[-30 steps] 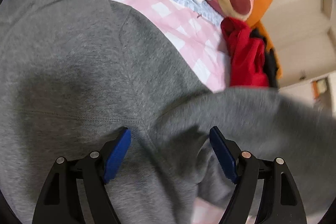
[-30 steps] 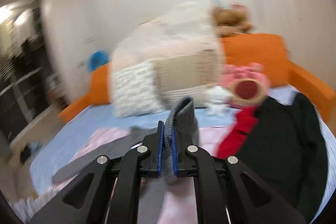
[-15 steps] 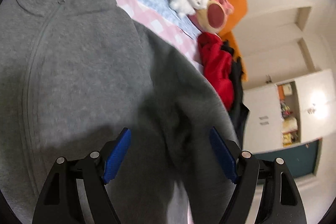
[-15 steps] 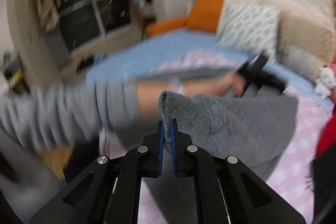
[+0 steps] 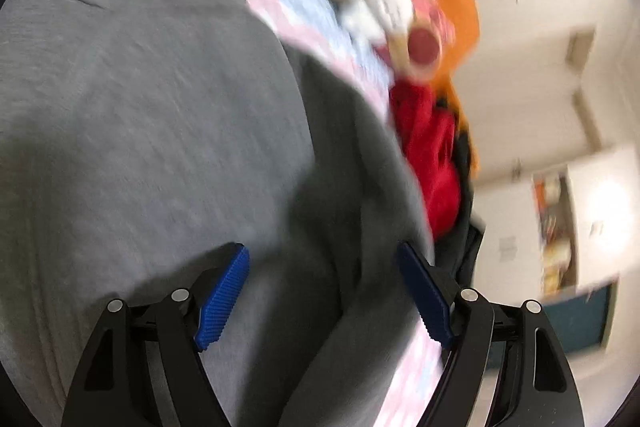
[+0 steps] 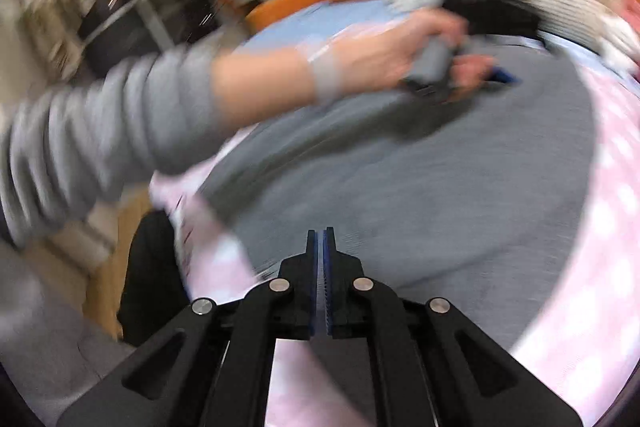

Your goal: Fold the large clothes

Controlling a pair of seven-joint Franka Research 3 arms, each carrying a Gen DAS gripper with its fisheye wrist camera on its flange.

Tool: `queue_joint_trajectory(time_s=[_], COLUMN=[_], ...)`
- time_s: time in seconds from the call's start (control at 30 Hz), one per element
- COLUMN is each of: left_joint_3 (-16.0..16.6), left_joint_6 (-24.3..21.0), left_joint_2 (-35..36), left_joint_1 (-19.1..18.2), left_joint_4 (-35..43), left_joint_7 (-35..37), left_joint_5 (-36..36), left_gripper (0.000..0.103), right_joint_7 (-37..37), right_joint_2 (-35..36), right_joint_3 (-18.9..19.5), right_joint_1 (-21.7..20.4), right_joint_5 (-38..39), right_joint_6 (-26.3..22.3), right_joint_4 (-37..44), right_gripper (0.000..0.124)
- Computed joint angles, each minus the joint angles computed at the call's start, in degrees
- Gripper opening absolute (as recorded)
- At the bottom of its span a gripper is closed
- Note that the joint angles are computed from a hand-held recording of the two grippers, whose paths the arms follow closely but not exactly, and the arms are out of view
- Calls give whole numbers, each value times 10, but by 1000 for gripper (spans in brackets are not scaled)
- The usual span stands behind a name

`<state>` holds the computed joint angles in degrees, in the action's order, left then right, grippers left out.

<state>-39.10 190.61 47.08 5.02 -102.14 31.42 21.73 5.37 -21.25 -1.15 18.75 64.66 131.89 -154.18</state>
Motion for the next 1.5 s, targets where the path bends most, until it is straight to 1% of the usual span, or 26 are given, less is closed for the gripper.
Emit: queue_joint_trajectory(time_s=[0.03, 0.07, 0.13, 0.2, 0.23, 0.3, 0.4, 0.47, 0.5, 0.53, 0.57, 0.63, 0.7, 0.73, 0.77, 0.83, 0.9, 0.93, 1.0, 1.1, 1.13, 1.17, 1.27, 1.37, 1.43, 1.5], left_joint_3=[30, 40, 14, 0, -2, -15, 3, 6, 20, 36, 43, 85, 145, 162, 160, 146, 95, 88, 66, 39, 35, 27, -23, -135, -193, -212], left_joint_6=[40, 48, -12, -98, -114, -102, -75, -78, -88, -108, -125, -131, -124, -125, -128, -147, -91, -68, -51, -67, -75, -85, -114, -109, -91, -78], left_joint_2=[-11, -11, 11, 25, 29, 43, 33, 31, 21, 11, 11, -12, -42, -51, -53, -44, -18, -16, -20, -57, -70, -93, -144, -168, -182, -232], left_joint_1=[-22, -27, -9, -16, -22, -22, -44, -51, -62, -74, -81, -105, -138, -145, -136, -116, -73, -67, -47, -26, -26, -21, 14, 107, 154, 165], left_joint_4=[-7, -5, 33, 80, 94, 104, 102, 109, 109, 113, 126, 115, 90, 79, 68, 63, 45, 37, 18, -26, -36, -62, -135, -231, -289, -337], left_joint_7=[-13, -29, -21, 20, 34, 60, 66, 76, 80, 82, 88, 72, 45, 38, 40, 45, 83, 84, 93, 107, 111, 120, 156, 192, 196, 156], left_joint_5=[-31, -22, 15, 23, 21, 13, -9, -24, -31, -38, -46, -63, -81, -91, -105, -120, -151, -151, -134, -109, -105, -101, -103, -134, -141, -115], left_gripper=[79, 82, 86, 86, 86, 83, 62, 40, 31, 11, 9, 9, 9, 9, 9, 14, 15, 18, 30, 58, 74, 80, 80, 79, 79, 79], right_joint_7=[3, 7, -3, -5, 2, 18, 42, 49, 52, 55, 57, 60, 55, 51, 53, 56, 52, 43, 21, 32, 35, 39, 67, 104, 131, 154], right_joint_2=[20, 31, 64, 101, 123, 159, 202, 215, 225, 231, 237, 241, 238, 238, 236, 230, 226, 215, 195, 180, 179, 181, 201, 237, 258, 269], right_joint_3=[-13, -17, -19, -21, -23, -20, -10, 3, 6, 7, 11, 15, 17, 19, 21, 25, 29, 29, 31, 31, 32, 32, 26, 24, 29, 35], right_joint_1=[-10, -18, -29, -43, -50, -64, -84, -88, -91, -95, -96, -102, -104, -104, -104, -99, -94, -92, -84, -73, -69, -66, -66, -74, -77, -79], right_joint_5=[14, 29, 65, 90, 96, 107, 113, 120, 122, 119, 125, 132, 142, 143, 141, 135, 131, 130, 132, 104, 102, 102, 96, 81, 66, 54], right_joint_6=[6, 18, 50, 69, 63, 51, 42, 55, 55, 49, 55, 49, 51, 53, 57, 66, 65, 60, 63, 68, 75, 85, 82, 41, 27, 19], right_joint_4=[17, 27, 51, 78, 94, 118, 147, 152, 158, 165, 167, 169, 165, 163, 162, 158, 156, 147, 129, 120, 119, 121, 135, 166, 186, 194], right_gripper=[23, 52, 68, 67, 66, 66, 66, 66, 66, 66, 66, 66, 66, 66, 66, 66, 66, 66, 66, 66, 66, 66, 66, 66, 66, 66])
